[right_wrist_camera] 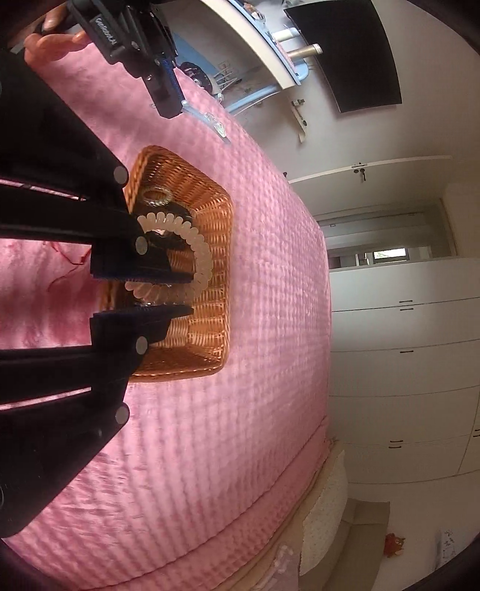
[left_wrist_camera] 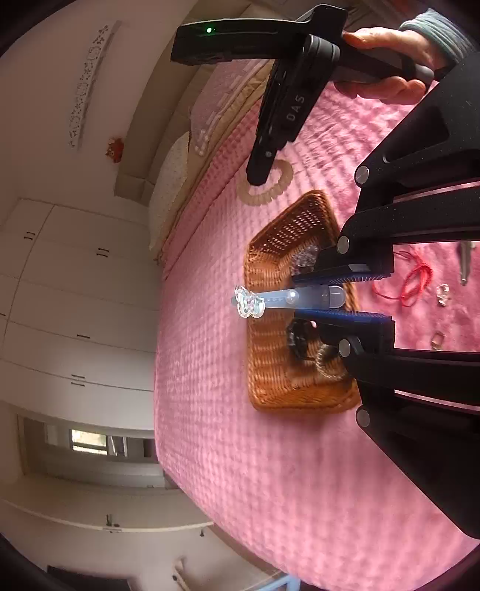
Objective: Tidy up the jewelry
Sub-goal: 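Carry clear clip and cream tie into the basket and open both tools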
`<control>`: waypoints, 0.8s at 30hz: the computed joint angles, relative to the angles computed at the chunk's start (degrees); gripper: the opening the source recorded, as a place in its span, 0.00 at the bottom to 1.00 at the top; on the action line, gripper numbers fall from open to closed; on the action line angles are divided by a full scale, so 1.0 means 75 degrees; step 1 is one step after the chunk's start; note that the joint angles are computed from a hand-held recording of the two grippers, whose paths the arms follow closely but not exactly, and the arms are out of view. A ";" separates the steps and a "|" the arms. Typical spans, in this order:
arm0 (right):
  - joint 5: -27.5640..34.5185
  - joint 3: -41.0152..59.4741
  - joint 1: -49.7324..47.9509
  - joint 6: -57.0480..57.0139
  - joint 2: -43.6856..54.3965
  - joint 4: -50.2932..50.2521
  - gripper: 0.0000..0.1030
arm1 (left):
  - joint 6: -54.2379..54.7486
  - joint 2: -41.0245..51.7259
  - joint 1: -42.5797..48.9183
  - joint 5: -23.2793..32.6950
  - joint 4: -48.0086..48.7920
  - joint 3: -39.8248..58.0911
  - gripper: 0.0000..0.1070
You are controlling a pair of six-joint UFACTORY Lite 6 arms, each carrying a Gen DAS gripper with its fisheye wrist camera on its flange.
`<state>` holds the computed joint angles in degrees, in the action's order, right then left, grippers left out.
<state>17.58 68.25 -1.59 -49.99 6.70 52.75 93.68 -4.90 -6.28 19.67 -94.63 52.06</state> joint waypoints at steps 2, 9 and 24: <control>0.0129 0.0811 -0.0001 0.0556 0.0777 -0.0450 0.09 | 0.0204 0.0655 -0.0260 -0.0101 -0.0330 0.0604 0.10; 0.0599 0.3307 0.0078 0.2300 0.3488 -0.1818 0.09 | 0.0431 0.3329 -0.0709 -0.0274 -0.0907 0.2799 0.10; 0.1074 0.5036 0.0295 0.3711 0.5487 -0.3364 0.09 | -0.1704 0.5399 -0.0990 -0.0487 0.1251 0.4456 0.10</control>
